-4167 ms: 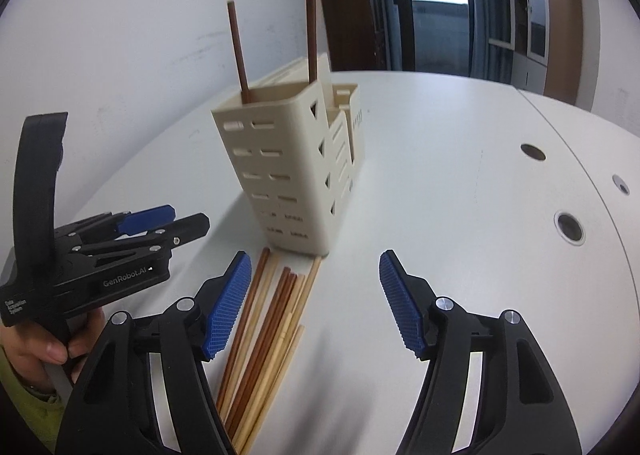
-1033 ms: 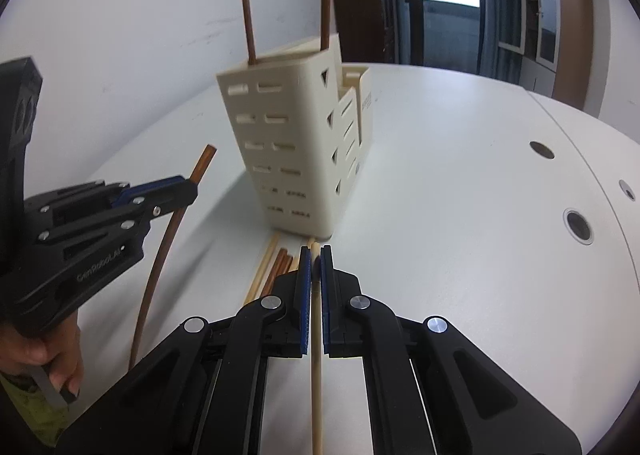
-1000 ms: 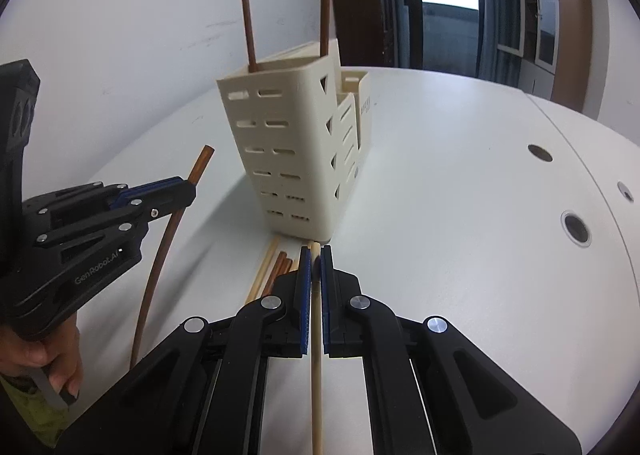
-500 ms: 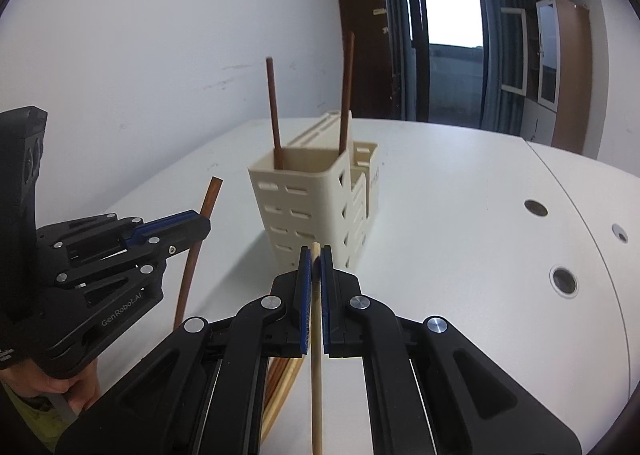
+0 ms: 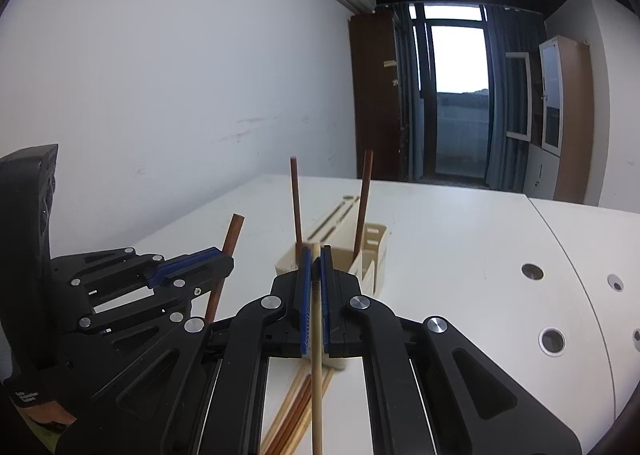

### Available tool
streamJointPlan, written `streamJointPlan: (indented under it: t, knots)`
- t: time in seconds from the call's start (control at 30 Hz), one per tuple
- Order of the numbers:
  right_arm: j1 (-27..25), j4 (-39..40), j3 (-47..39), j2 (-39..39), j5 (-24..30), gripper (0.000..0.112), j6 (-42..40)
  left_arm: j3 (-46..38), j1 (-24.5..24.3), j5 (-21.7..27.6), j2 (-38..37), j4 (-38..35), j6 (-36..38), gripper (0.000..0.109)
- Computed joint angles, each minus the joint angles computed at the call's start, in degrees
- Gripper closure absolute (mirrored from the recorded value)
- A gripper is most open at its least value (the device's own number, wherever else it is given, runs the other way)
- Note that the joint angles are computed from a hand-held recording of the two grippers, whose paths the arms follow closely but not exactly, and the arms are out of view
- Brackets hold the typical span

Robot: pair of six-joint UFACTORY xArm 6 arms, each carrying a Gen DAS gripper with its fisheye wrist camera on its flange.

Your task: Organize utensils

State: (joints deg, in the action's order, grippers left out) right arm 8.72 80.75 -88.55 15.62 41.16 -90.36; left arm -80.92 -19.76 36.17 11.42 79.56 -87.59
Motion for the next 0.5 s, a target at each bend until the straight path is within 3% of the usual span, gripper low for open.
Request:
streamJointPlan:
  t: [0.5]
  knots:
    - [0.6,11.7,-11.8,7.9,2.0,0.107,-5.2,-6.7,3.4,-6.4,1.3,9.6,-10.1,0.102]
